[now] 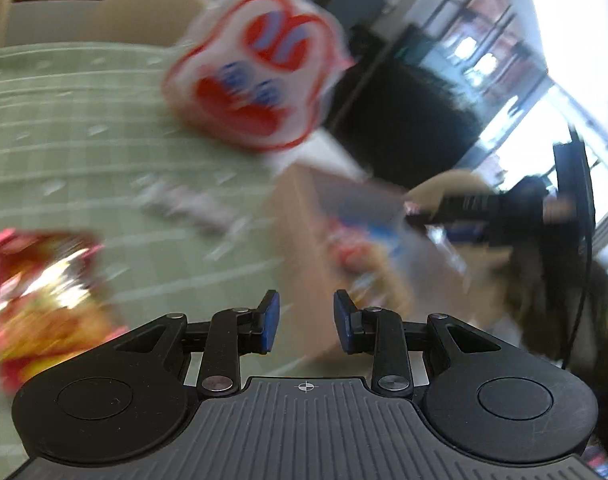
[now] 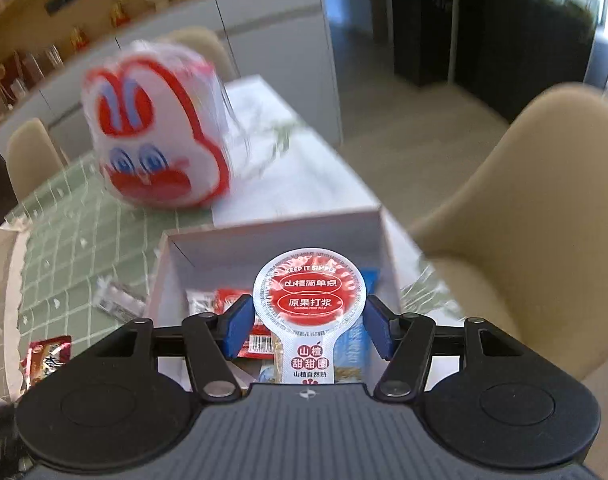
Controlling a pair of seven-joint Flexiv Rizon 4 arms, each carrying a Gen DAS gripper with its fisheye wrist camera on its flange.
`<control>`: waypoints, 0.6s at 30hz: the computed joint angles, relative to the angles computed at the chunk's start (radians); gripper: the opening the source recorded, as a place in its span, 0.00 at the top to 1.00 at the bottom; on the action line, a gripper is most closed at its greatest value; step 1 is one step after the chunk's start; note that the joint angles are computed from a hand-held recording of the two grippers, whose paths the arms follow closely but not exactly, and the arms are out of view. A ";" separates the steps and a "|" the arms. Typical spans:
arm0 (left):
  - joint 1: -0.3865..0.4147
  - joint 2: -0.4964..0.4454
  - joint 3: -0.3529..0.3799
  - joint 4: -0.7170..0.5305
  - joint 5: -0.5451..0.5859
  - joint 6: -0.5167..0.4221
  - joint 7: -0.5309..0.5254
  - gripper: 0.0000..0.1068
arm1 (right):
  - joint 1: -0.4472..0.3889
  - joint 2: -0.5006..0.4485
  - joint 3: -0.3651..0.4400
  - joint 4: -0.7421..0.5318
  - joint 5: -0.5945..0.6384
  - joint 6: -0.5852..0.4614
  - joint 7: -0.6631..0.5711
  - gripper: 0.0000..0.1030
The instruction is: Organize snacks
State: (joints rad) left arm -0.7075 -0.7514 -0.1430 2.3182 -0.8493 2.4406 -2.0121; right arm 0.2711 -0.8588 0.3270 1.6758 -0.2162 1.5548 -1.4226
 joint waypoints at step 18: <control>-0.213 0.062 -0.109 0.236 -0.383 0.058 -0.332 0.69 | 0.265 -0.110 -0.015 -0.127 -0.248 -0.093 -0.187 0.24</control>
